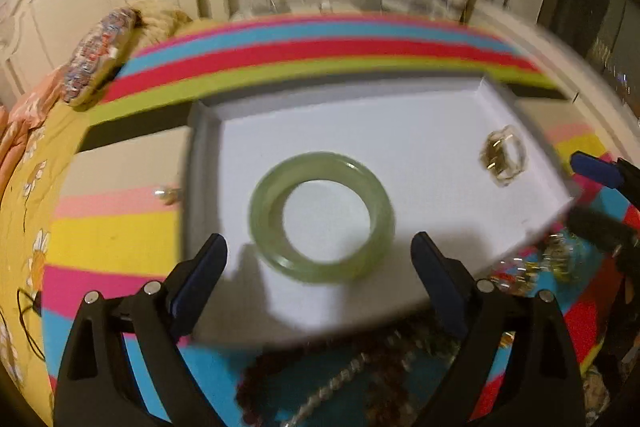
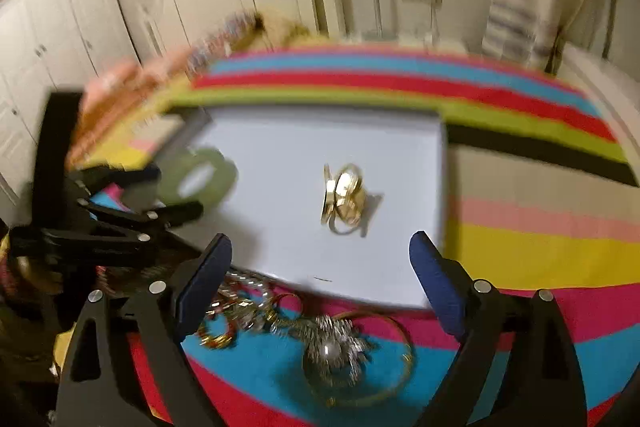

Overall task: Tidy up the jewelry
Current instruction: 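Lower the jade bangle into the white tray and open the left gripper, then move both tools back over the remaining jewelry pile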

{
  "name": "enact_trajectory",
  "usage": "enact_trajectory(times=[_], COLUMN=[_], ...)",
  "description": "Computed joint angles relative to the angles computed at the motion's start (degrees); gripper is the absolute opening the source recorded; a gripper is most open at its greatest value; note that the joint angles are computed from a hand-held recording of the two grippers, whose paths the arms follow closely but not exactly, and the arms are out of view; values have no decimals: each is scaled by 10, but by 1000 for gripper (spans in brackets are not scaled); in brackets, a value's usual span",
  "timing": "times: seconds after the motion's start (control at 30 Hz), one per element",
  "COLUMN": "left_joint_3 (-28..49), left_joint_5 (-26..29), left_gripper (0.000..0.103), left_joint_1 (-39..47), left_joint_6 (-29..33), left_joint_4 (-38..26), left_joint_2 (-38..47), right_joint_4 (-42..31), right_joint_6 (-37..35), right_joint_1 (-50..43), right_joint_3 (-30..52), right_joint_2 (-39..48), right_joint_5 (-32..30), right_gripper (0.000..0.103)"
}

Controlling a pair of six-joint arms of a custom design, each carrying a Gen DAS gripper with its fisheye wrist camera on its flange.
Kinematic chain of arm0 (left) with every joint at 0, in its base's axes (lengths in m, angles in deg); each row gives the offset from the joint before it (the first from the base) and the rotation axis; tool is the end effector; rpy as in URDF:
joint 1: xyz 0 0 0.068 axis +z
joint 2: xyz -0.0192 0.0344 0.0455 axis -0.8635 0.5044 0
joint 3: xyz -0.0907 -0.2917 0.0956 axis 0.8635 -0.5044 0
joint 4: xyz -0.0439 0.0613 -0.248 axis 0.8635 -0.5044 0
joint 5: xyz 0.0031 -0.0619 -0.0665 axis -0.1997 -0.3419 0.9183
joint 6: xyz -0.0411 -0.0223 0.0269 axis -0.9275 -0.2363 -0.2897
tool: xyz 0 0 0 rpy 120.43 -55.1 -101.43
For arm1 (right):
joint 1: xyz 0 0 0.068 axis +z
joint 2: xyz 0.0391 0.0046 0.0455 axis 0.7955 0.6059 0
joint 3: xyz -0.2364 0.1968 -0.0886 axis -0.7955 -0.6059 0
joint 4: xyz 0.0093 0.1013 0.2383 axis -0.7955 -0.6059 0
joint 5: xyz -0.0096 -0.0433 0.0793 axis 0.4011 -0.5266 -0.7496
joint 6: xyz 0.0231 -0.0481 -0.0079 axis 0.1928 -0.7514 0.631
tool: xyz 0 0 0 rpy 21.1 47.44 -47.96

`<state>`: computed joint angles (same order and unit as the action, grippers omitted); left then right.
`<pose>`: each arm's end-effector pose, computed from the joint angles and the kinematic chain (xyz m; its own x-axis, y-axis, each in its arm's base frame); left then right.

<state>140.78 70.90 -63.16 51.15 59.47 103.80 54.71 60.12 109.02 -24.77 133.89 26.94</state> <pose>0.4082 -0.0413 0.1086 -0.5267 0.5583 -0.6411 0.7447 0.6666 -0.0314 0.2240 0.2910 0.1082 -0.5900 0.2654 -0.7626 0.2555 0.9573 0.1355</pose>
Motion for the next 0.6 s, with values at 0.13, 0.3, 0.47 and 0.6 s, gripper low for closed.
enact_trajectory(times=[0.13,0.3,0.47,0.6], left_joint_3=[-103,-157,-164,-176], left_joint_5=[135,176,187,203], left_gripper=[101,101,101,101], left_joint_1=[91,174,229,250], left_joint_6=[-2,23,71,99], left_joint_4=[112,166,139,142], left_joint_2=[-73,-90,-73,-67], right_joint_4=[-93,-79,-68,-36], right_joint_6=[78,121,75,32], right_joint_1=[68,87,84,73], right_joint_3=[-38,-60,-18,-5], right_joint_2=[-42,-20,26,34], right_joint_5=[76,24,3,-18], right_gripper=[86,86,72,61])
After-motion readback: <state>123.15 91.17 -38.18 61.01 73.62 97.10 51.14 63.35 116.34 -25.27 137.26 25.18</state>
